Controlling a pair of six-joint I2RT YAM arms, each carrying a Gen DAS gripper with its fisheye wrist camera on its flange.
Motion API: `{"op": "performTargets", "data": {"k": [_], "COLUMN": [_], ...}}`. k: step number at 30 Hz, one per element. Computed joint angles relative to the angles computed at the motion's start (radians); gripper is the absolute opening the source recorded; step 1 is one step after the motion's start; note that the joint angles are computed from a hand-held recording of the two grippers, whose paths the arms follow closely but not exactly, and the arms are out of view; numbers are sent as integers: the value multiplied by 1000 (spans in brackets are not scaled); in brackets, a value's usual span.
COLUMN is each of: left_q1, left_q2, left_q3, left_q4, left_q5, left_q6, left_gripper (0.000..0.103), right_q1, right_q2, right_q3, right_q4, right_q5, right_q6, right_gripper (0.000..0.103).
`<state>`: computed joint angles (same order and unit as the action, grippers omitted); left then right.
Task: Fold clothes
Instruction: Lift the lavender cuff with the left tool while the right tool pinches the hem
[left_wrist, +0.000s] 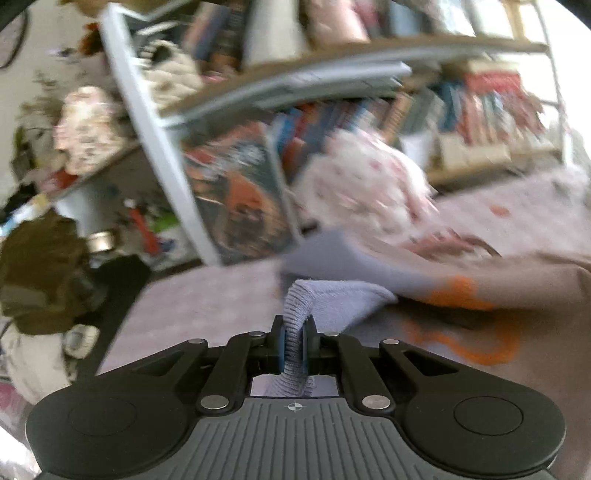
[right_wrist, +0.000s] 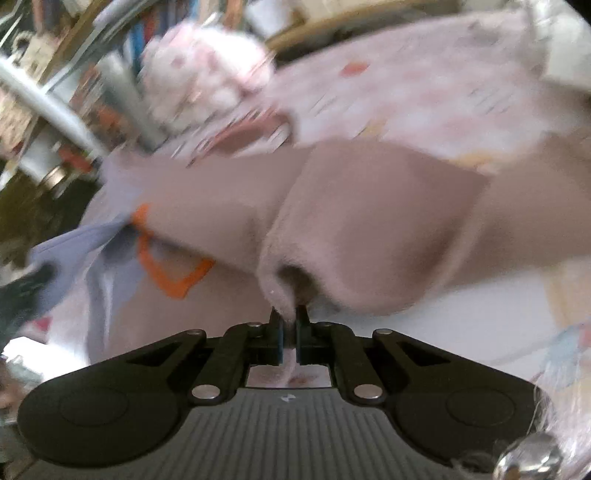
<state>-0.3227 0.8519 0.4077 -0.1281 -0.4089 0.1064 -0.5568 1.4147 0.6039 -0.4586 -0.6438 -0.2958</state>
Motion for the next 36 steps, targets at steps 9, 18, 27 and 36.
{"op": "performTargets", "data": {"k": [9,18,27,36], "left_q1": [393,722,860,954], "left_q2": [38,188,400,454], "left_q3": [97,199,254,238], "left_q4": [97,231,271,268], "left_q5": [205,376,446,497], "left_q6": [67,59,139,169], "left_gripper": [7,7,7,10], "right_q1": [-133,1,195,284], "right_q2": [44,-44,-116,-149], "right_q3": [39,-74,-129,-162], "right_q4": [129,227,263,294], "right_q5": [130,209,297,377], "right_q6": [7,128,253,309], "right_gripper": [5,5,6,6]}}
